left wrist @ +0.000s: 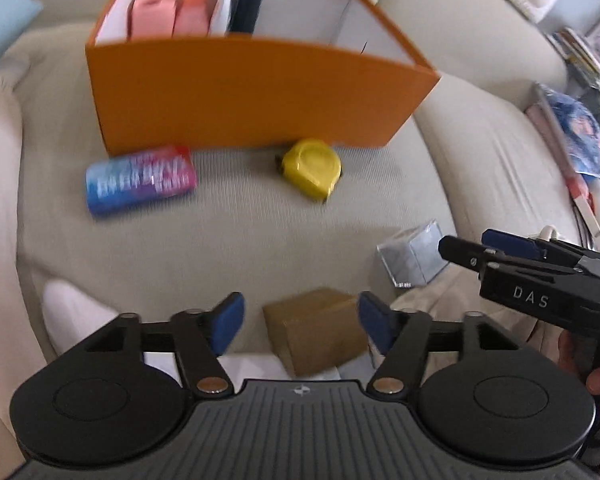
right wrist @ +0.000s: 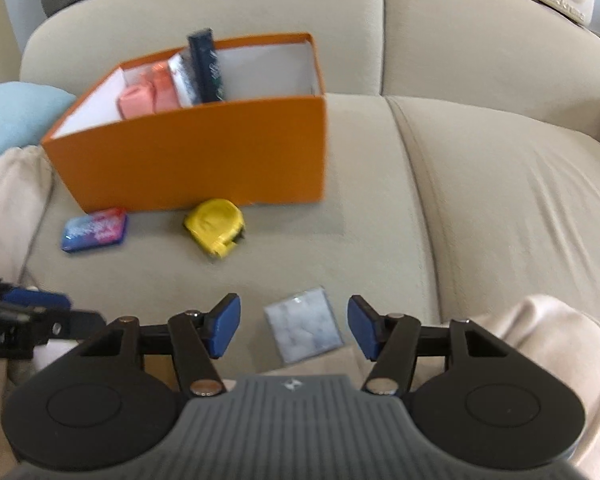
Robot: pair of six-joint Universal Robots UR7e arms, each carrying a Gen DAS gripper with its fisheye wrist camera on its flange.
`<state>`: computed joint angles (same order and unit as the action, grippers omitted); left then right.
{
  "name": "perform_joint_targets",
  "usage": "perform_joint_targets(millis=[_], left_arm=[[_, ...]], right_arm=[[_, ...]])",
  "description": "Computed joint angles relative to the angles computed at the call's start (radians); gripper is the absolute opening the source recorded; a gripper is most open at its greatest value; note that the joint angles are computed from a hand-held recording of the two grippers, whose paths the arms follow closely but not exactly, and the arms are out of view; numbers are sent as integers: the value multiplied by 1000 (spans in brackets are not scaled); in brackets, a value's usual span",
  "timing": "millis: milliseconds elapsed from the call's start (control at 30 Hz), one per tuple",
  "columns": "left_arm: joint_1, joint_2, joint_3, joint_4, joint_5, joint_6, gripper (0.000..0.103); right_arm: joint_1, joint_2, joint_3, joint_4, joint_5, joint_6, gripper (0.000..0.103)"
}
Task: Organize rigid objects
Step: 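Close left tool on the small brown box while right tool reaches the clear cube packet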
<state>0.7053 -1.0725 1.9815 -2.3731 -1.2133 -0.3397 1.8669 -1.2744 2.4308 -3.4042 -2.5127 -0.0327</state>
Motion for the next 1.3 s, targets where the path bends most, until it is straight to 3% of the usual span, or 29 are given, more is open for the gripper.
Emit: perform_joint_targets(millis=[167,267,467,700,833,1067,1200,1300], left_arm=[[-31,52,-22,74,59,-65,88],[-26,76,-46,112,35,-109,89],[-28,121,-68,156,53,-166,89],[-14,126,-75,159,36,-150,75],[-5,107,-65,154,20,-129,73],[-12,51,-2,-5,75,-4,73],[-43,49,70,-217,187,148,73],[-33,76,68,-234,222,156,72]], right_arm=[[-43,-53,32,20,70,28,61],[-55,-71,44,27,98,26,62],[-80,-71,35,62,128,23,63],[-102,-50,4,126,147,11,60],[-96,-23,-14,137,110,11,61],[-99,-8,-28,156,62,47,61],[-98,15,-41,149,40,37,61],[-102,14,-40,140,50,28,52]])
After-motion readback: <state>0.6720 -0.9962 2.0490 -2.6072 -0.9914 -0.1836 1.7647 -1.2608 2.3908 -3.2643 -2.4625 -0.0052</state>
